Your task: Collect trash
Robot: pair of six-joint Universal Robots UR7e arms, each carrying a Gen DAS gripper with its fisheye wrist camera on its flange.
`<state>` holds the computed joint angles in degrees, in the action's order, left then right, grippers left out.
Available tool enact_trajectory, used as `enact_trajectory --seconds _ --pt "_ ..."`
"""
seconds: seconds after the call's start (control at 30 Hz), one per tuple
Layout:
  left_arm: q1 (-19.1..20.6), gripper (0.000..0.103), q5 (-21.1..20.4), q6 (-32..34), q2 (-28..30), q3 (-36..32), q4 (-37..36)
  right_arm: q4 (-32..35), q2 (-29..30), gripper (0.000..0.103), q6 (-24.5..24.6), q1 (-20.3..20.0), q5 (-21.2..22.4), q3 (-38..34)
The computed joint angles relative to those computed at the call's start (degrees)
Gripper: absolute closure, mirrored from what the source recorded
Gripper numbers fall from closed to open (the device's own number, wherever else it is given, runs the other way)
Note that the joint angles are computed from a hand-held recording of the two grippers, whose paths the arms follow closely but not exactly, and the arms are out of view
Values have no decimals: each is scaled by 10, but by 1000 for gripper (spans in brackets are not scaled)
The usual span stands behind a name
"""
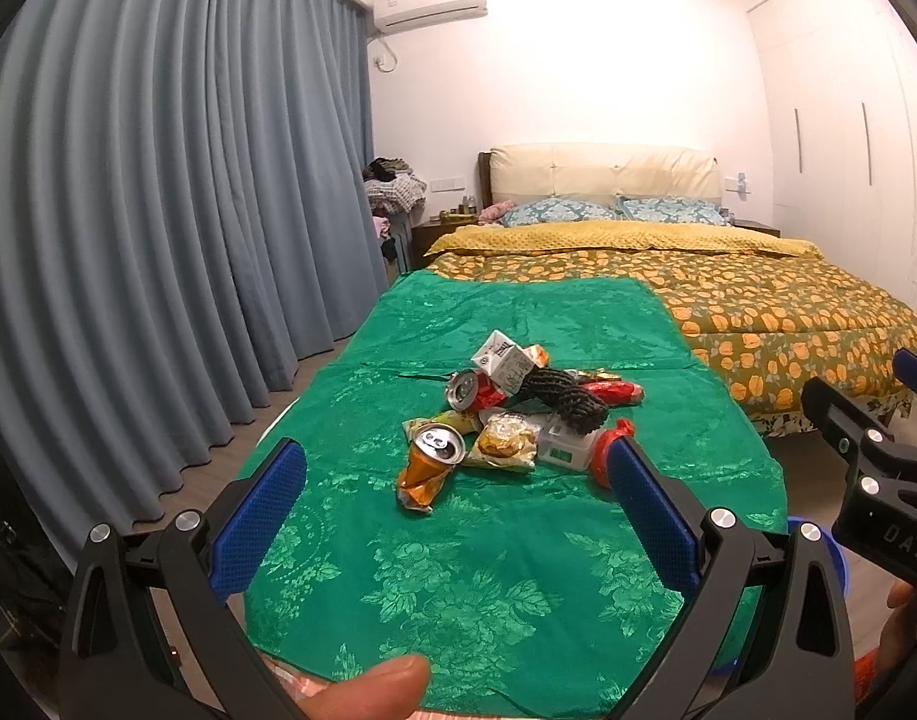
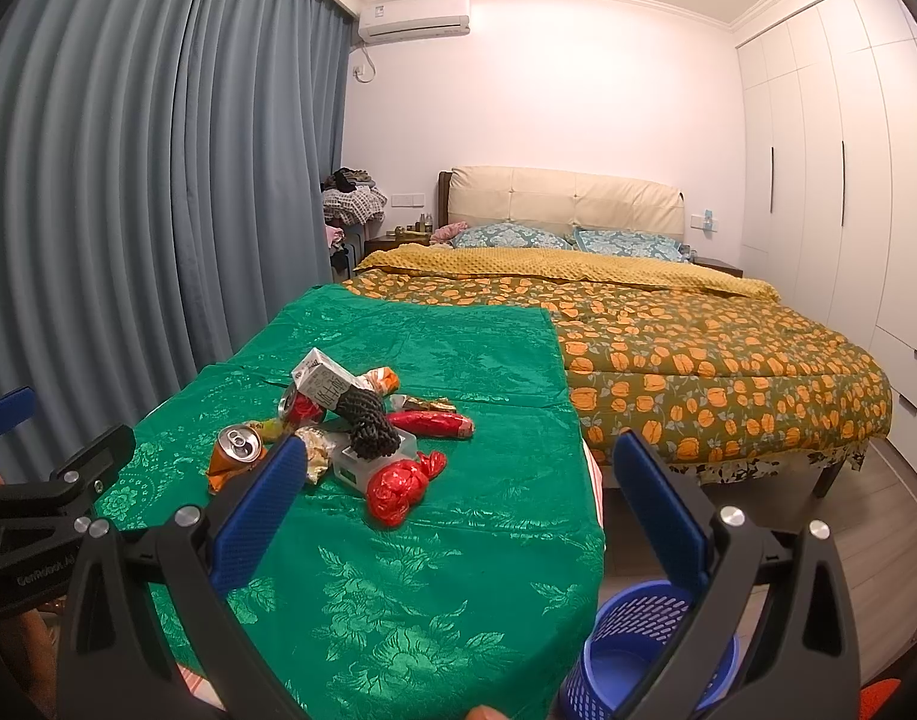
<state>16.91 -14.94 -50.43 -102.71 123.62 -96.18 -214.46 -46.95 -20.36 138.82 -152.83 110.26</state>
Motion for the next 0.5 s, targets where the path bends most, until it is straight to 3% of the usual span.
enact_trajectory --seconds 0.2,0.37,0.5 --pt "26 4 -36 -26 19 -23 58 -6 2 4 8 -4 0 3" --pt "56 4 -52 8 2 4 -2 -13 4 4 13 -18 16 14" --pt "116 4 -108 80 -11 22 -90 18 1 5 52 -46 35 29"
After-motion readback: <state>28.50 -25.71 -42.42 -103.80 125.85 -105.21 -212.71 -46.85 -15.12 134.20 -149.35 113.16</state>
